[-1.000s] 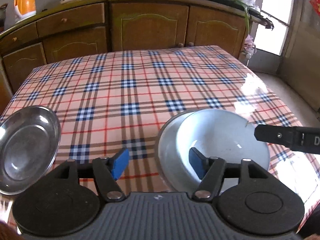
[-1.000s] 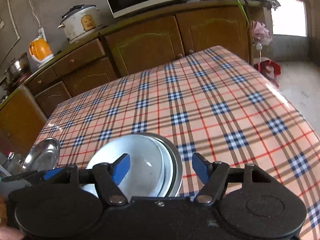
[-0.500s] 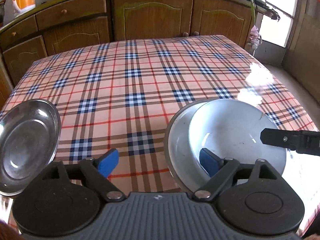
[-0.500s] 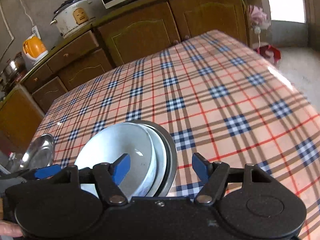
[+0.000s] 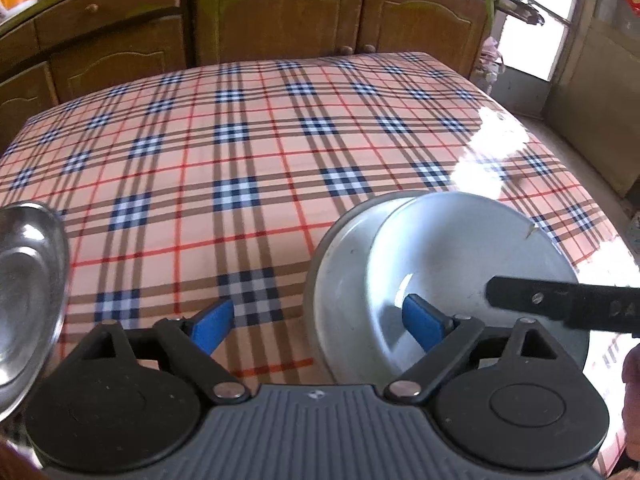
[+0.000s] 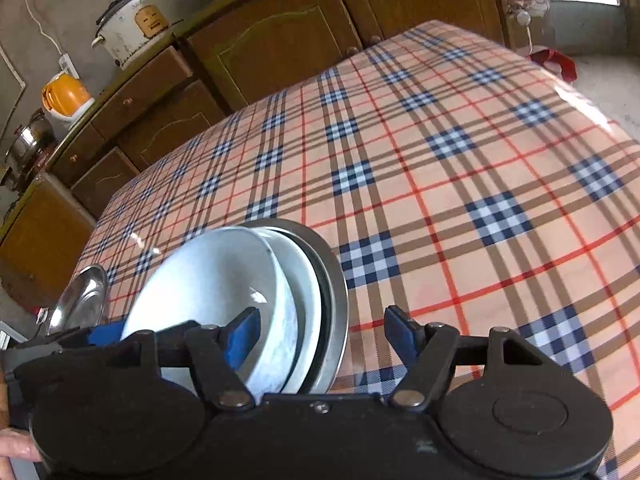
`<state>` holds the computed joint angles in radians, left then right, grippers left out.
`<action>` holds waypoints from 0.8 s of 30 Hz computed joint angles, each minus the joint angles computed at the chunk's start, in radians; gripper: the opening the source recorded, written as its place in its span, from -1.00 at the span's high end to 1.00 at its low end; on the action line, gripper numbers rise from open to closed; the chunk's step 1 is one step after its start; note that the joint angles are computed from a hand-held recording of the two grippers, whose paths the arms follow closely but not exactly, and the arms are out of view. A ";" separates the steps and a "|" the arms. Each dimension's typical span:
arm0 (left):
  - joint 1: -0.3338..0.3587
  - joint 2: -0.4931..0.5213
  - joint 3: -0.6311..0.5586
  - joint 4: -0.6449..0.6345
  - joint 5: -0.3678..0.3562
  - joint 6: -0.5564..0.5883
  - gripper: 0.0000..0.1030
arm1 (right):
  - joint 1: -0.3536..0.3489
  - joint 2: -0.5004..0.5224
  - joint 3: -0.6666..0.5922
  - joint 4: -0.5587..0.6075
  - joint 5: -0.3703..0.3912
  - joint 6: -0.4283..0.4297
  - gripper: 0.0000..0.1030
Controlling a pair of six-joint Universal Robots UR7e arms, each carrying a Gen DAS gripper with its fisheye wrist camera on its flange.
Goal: Organize plates and bowls
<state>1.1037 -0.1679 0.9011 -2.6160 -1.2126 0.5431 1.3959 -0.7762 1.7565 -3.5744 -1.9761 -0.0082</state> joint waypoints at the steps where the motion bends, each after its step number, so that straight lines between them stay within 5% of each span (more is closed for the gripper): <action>1: 0.001 0.006 -0.012 0.010 -0.010 0.007 -0.87 | -0.005 0.001 -0.003 0.009 0.010 0.002 -0.58; 9: 0.029 0.063 -0.152 0.168 -0.129 -0.051 -0.80 | -0.033 0.000 -0.018 0.018 0.093 0.019 -0.61; 10: 0.032 0.066 -0.161 0.183 -0.152 -0.051 -0.63 | -0.035 -0.002 -0.020 0.026 0.104 0.021 -0.56; 11: 0.033 0.062 -0.156 0.188 -0.175 -0.043 -0.50 | -0.047 -0.010 -0.012 0.038 0.154 0.035 -0.20; 12: 0.029 0.052 -0.132 0.168 -0.185 -0.022 -0.35 | -0.053 -0.016 -0.009 0.063 0.193 0.062 -0.08; 24: 0.017 0.021 -0.050 0.076 -0.171 -0.049 -0.26 | -0.021 -0.001 -0.006 -0.002 0.107 0.002 -0.01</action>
<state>1.1209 -0.1473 0.8508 -2.5398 -1.3832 0.4937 1.3752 -0.7767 1.7505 -3.5761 -1.8687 -0.0059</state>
